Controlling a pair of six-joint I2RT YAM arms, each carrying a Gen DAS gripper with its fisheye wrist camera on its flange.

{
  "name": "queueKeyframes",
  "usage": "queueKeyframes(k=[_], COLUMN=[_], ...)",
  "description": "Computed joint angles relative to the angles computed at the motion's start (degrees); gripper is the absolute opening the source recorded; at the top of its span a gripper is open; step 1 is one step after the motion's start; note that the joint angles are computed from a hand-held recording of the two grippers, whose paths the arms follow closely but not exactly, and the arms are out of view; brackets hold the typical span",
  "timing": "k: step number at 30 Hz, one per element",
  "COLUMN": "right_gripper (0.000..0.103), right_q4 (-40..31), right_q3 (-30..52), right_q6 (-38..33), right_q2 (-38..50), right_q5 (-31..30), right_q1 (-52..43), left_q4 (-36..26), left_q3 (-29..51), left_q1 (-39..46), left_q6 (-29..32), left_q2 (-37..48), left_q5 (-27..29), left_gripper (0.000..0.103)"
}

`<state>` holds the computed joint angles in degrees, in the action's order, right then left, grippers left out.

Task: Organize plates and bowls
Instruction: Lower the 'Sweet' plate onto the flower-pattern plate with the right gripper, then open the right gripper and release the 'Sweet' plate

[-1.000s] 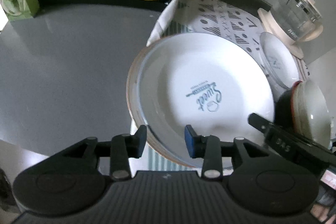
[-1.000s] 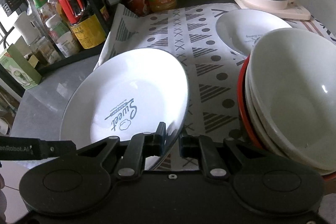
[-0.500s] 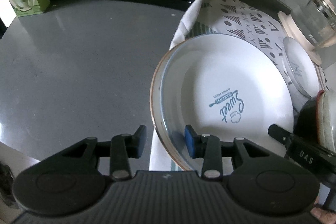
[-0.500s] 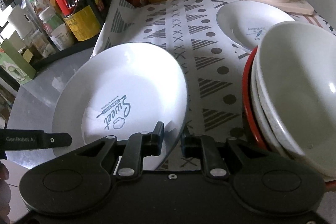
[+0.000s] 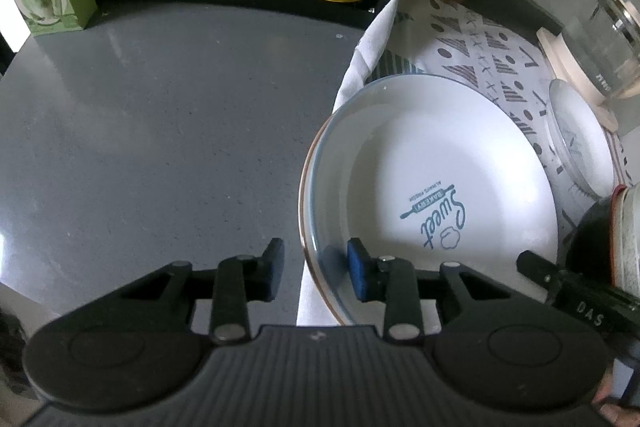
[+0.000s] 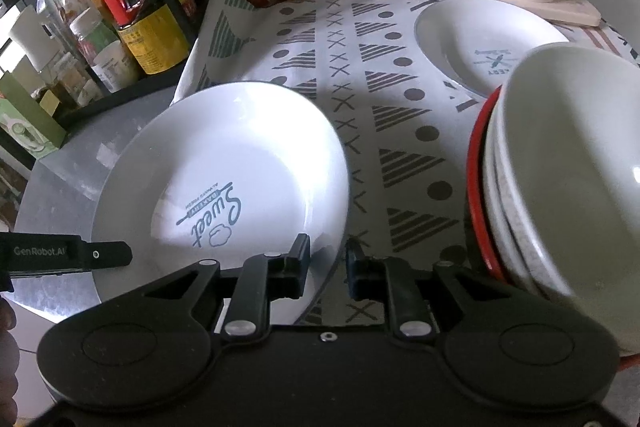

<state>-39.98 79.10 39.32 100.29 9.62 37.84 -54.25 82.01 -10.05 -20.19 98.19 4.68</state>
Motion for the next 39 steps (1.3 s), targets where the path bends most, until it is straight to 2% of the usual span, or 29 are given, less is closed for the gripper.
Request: queueKeyframes(k=[1, 4, 6, 7, 10, 12, 13, 15, 17, 20, 22, 24, 31, 39], right_gripper=[0.022, 0.03, 0.043, 0.044, 0.057, 0.069, 0.072, 0.084, 0.091, 0.101, 0.103, 0.103, 0.103, 0.103], right_q4=[0.4, 0.1, 1.0, 1.5, 3.0, 4.0, 4.5, 5.5, 5.9, 5.9, 5.6, 5.2, 4.3, 3.6], right_q3=[-0.3, 0.2, 0.2, 0.1, 0.1, 0.1, 0.1, 0.1, 0.5, 0.9, 1.1, 1.2, 1.2, 1.0], right_q6=[-0.2, -0.9, -1.3, -1.4, -1.8, -2.3, -2.6, -3.0, -3.3, -3.3, -3.2, -2.8, -2.4, -2.1], right_q2=[-0.7, -2.0, -3.3, -4.0, -5.8, -7.1, -7.5, -8.5, -9.2, -10.1, -10.5, -10.6, -11.6, -12.0], right_q5=[0.2, -0.5, 0.2, 0.4, 0.7, 1.1, 1.2, 1.6, 2.2, 2.7, 2.9, 3.3, 6.3, 6.7], right_q1=[0.0, -0.4, -0.5, -0.6, -1.0, -1.1, -1.3, -1.7, -2.2, -3.3, -4.3, -5.0, -7.0, -9.6], left_q4=[-0.5, -0.5, -1.8, -2.4, -3.3, -3.8, -4.0, -4.4, -5.0, -5.6, -5.4, -5.6, -4.7, -4.3], left_q3=[0.6, 1.4, 3.0, 3.9, 6.1, 7.4, 8.1, 9.5, 10.9, 12.6, 13.5, 14.8, 18.0, 23.5], left_q1=[-0.1, -0.2, -0.3, -0.4, -0.8, -1.2, -1.4, -1.7, -2.1, -2.4, -2.6, -3.1, -4.8, -6.5], left_q6=[0.0, 0.6, 0.6, 0.3, -0.4, -0.6, -0.5, -0.3, -0.2, -0.2, 0.1, 0.2, 1.0, 0.7], left_q2=[0.1, -0.8, -0.6, -0.4, -0.3, -0.4, -0.4, -0.2, 0.1, 0.5, 0.6, 1.1, 2.7, 6.6], left_q5=[-0.6, -0.8, -1.0, -1.2, -2.0, -2.9, -3.1, -3.2, -3.8, -3.3, -2.7, -3.0, -2.1, 0.8], left_gripper=[0.033, 0.038, 0.045, 0.047, 0.063, 0.074, 0.076, 0.082, 0.083, 0.091, 0.095, 0.103, 0.103, 0.103])
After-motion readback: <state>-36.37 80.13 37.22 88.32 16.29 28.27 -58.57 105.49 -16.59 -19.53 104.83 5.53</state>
